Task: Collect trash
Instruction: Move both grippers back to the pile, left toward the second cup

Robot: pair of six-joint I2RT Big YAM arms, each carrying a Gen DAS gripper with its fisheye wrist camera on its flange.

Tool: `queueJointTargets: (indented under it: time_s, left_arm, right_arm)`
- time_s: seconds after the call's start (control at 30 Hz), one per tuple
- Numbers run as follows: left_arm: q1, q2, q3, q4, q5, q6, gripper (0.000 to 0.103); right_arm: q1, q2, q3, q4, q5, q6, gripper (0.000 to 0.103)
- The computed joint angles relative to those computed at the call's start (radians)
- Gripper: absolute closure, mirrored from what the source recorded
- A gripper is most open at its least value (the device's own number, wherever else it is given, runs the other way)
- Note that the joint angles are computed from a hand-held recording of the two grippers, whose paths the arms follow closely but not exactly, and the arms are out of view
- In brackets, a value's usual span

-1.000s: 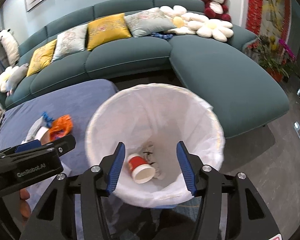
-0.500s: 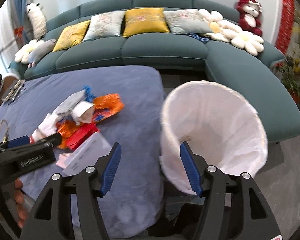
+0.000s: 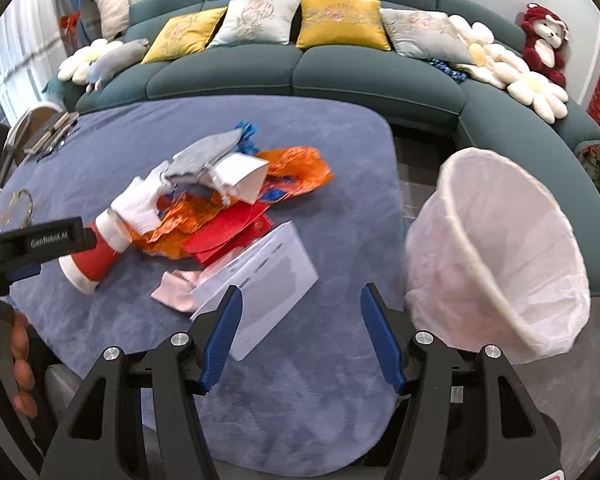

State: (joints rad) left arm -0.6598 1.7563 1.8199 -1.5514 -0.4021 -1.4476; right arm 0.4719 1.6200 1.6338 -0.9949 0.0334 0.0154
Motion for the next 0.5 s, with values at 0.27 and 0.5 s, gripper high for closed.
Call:
queueJointTargets:
  time_s: [0.27, 0.5]
  left_arm:
    - [0.033, 0.004, -0.021, 0.031, 0.04, -0.022, 0.013]
    - [0.075, 0.003, -0.055, 0.063, 0.082, -0.076, 0.013]
  right_arm:
    - [0.03, 0.033, 0.004, -0.013, -0.009, 0.011, 0.044]
    - [0.043, 0.059, 0.013, -0.02, -0.025, 0.014, 0.043]
